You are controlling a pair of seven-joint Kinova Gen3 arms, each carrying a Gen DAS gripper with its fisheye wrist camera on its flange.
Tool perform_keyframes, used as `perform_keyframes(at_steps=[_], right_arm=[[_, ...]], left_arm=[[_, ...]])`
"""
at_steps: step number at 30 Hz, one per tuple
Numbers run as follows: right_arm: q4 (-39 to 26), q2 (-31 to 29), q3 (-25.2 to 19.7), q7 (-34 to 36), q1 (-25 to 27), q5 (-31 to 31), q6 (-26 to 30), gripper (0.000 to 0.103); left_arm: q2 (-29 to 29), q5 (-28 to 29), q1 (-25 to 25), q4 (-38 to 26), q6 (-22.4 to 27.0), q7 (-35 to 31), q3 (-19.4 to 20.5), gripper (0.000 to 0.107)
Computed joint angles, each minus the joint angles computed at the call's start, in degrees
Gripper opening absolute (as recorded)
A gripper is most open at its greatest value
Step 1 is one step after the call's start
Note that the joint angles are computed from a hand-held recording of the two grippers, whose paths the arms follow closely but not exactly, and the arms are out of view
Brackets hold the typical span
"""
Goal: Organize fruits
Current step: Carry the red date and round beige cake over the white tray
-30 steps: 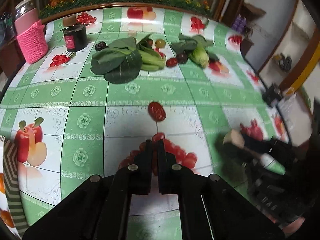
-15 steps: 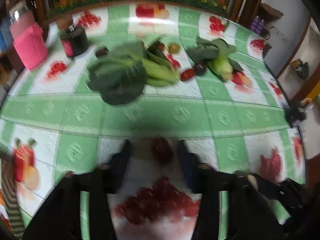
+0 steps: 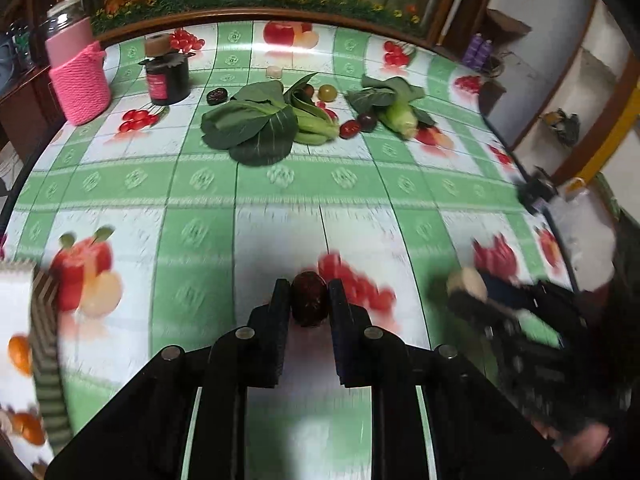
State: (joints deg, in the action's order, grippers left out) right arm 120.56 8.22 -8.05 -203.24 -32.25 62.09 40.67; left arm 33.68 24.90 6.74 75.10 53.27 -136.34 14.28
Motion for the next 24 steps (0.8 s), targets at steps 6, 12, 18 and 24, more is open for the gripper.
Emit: perform_keyframes(at_steps=[6, 12, 18, 24], right_arm=[[-1.9, 0.2, -2.7, -4.3, -5.1, 2.1, 7.1, 0.03], [-6.3, 2.7, -3.8, -2.8, -8.8, 1.6, 9.8, 0.03], [-10.5, 6.4, -2.5, -1.2, -11.0, 1.6, 7.3, 0.03], [-15.7, 10.0, -0.5, 3.5, -13.2, 0.0, 5.1, 0.03]], left_arm=[[-3.5, 4.7, -7.5, 5.5, 3.4, -8.2, 0.7, 0.016], [-5.8, 8.4, -13.2, 8.3, 6.7, -13.7, -1.7, 0.016], [-6.3, 9.0, -17.0, 8.6, 5.7, -15.1, -5.1, 0.016], [-5.7, 9.8, -20.6, 8.0, 5.0, -15.5, -5.9, 0.016]])
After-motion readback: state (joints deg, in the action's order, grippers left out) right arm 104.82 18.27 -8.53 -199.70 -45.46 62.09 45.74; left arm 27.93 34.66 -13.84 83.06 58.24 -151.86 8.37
